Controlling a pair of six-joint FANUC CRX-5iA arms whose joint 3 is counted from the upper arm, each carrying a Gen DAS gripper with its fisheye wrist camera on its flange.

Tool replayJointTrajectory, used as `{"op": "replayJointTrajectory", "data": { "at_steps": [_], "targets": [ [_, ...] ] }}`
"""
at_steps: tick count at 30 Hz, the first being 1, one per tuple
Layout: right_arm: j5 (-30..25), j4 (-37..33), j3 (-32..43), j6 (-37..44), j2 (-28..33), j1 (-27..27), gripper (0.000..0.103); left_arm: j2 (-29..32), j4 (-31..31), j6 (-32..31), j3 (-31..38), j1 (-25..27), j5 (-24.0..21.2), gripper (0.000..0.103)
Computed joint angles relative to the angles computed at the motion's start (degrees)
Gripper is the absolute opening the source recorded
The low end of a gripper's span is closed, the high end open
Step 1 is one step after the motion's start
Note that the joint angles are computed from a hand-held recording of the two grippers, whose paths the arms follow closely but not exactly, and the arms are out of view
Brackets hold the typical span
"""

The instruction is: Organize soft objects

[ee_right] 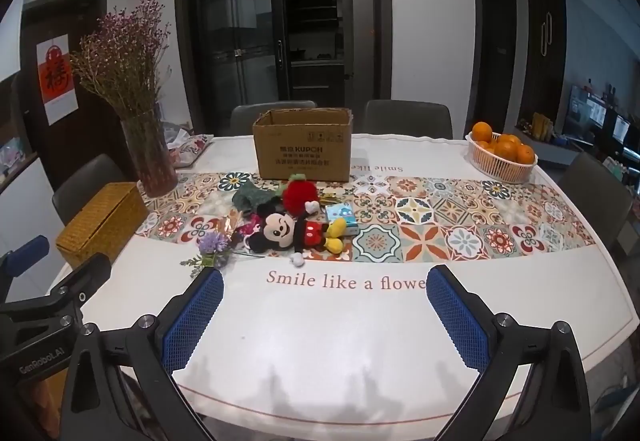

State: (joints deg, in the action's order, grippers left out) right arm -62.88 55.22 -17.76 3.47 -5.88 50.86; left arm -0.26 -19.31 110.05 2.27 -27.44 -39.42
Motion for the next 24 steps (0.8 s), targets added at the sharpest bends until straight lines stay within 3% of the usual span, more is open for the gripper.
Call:
{"op": "replayJointTrajectory", "data": {
  "at_steps": [24],
  "targets": [
    [0.2, -0.2, -0.5, 0.1, -0.8, -0.1, 0.103, -0.1, -0.8, 1.2, 0.3, -1.3, -1.2, 0.103]
  ]
}}
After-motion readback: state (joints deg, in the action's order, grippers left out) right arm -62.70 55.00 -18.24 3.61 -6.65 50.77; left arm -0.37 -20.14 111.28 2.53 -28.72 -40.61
